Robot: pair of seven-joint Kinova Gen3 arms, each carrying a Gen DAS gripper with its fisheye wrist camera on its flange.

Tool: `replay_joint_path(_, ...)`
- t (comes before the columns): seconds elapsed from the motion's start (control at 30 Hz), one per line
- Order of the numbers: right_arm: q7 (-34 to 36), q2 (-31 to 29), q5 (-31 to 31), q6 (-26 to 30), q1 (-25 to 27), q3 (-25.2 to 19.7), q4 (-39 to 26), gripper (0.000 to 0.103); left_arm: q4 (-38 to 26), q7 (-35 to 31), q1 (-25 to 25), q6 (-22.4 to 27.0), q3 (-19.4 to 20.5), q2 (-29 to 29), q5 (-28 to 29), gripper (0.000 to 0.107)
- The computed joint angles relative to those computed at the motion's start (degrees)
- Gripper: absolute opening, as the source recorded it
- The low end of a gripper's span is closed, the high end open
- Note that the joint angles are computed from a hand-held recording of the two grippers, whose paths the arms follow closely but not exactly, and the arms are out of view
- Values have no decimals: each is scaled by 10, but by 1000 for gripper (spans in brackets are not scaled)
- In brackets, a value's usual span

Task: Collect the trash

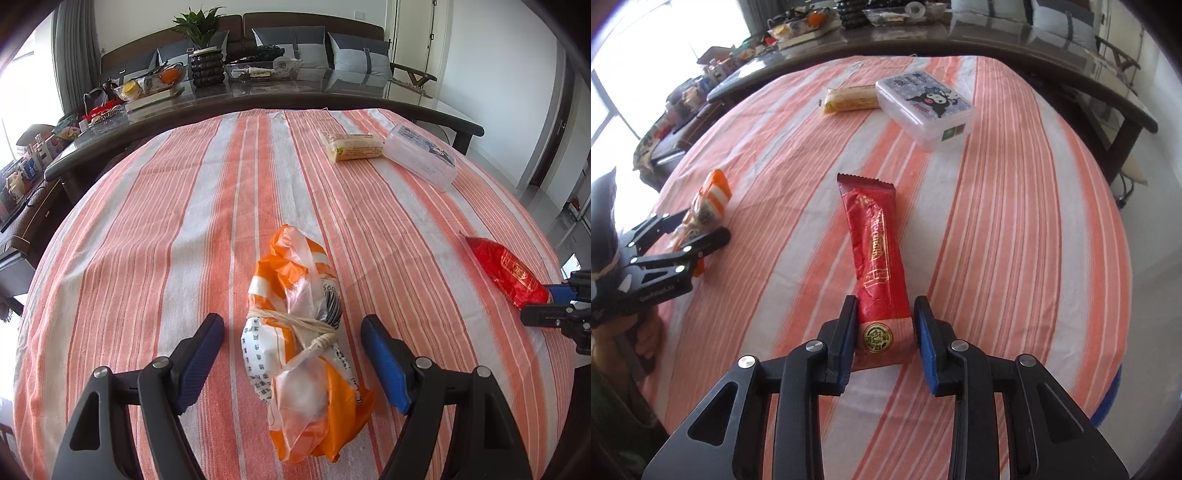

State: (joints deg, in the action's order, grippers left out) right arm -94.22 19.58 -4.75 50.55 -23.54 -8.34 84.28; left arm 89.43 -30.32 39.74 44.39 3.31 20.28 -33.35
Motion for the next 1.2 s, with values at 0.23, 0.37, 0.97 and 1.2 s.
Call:
replay_joint_path(0.23, 47, -26, -66, 20, 30, -16, 7, 51, 64, -55, -52, -82, 22, -51, 61, 78)
replay_joint_path(0.37, 52, -14, -38, 54, 16, -7, -37, 53, 82, -71, -62, -110, 23, -69, 70, 78)
replay_joint_path(0.97, 40, 19, 16, 69, -32, 0, -79, 9, 65, -82, -53, -127, 22, -59, 101, 45)
replay_joint_path(1.2, 64, -36, -40, 28, 29, -1, -6, 9, 8, -114, -18, -98, 48, -31, 122, 45)
